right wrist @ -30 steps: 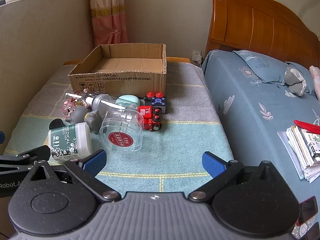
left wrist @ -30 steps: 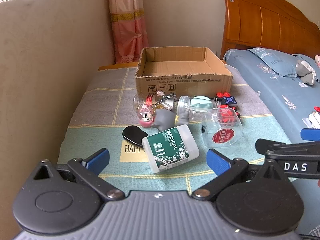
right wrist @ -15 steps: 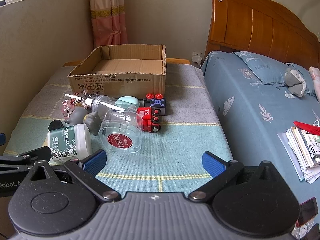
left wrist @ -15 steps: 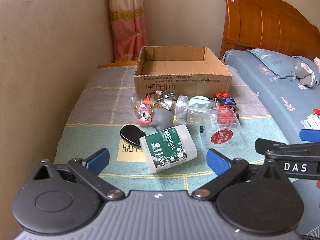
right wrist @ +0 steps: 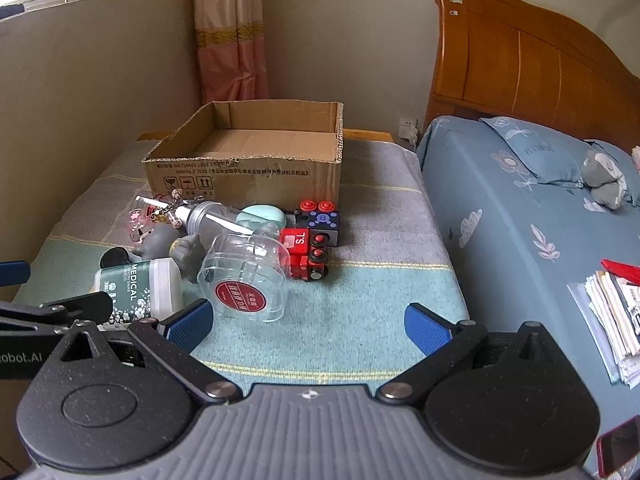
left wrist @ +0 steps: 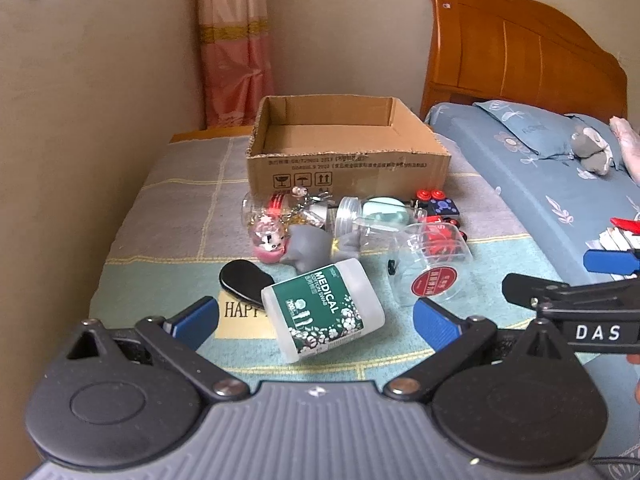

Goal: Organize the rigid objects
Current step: 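Move the left gripper to the white MEDICAL cotton swab bottle, then close the left gripper on the swab bottle and lift it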

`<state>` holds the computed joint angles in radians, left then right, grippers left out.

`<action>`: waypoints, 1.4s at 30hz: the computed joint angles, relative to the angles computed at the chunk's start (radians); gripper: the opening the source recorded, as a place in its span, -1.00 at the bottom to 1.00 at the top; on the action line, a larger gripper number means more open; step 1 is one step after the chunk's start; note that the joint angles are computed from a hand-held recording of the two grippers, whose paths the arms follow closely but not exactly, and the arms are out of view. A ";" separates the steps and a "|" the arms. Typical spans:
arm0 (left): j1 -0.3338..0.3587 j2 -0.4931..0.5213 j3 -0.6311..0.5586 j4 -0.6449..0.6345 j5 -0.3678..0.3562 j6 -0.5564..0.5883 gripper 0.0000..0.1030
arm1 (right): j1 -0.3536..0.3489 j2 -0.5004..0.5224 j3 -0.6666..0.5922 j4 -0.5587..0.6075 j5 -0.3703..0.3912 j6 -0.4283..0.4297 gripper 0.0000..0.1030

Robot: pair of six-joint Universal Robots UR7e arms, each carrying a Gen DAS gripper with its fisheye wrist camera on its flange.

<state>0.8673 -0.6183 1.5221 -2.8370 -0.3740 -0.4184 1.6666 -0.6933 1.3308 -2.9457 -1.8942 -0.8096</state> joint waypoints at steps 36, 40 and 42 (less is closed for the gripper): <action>0.109 -0.014 -0.012 0.173 -0.051 -0.022 0.99 | -0.048 0.079 -0.115 0.159 0.064 -0.074 1.00; 0.114 0.010 -0.004 0.018 -0.069 0.105 0.98 | -0.051 0.082 -0.112 0.175 0.094 -0.075 1.00; 0.116 0.031 -0.009 -0.078 -0.079 0.187 0.94 | -0.050 0.086 -0.112 0.171 0.098 -0.078 1.00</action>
<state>0.9829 -0.5877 1.5129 -2.9150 -0.4528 -0.2316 1.6168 -0.6071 1.2191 -2.7747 -1.7967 -0.8876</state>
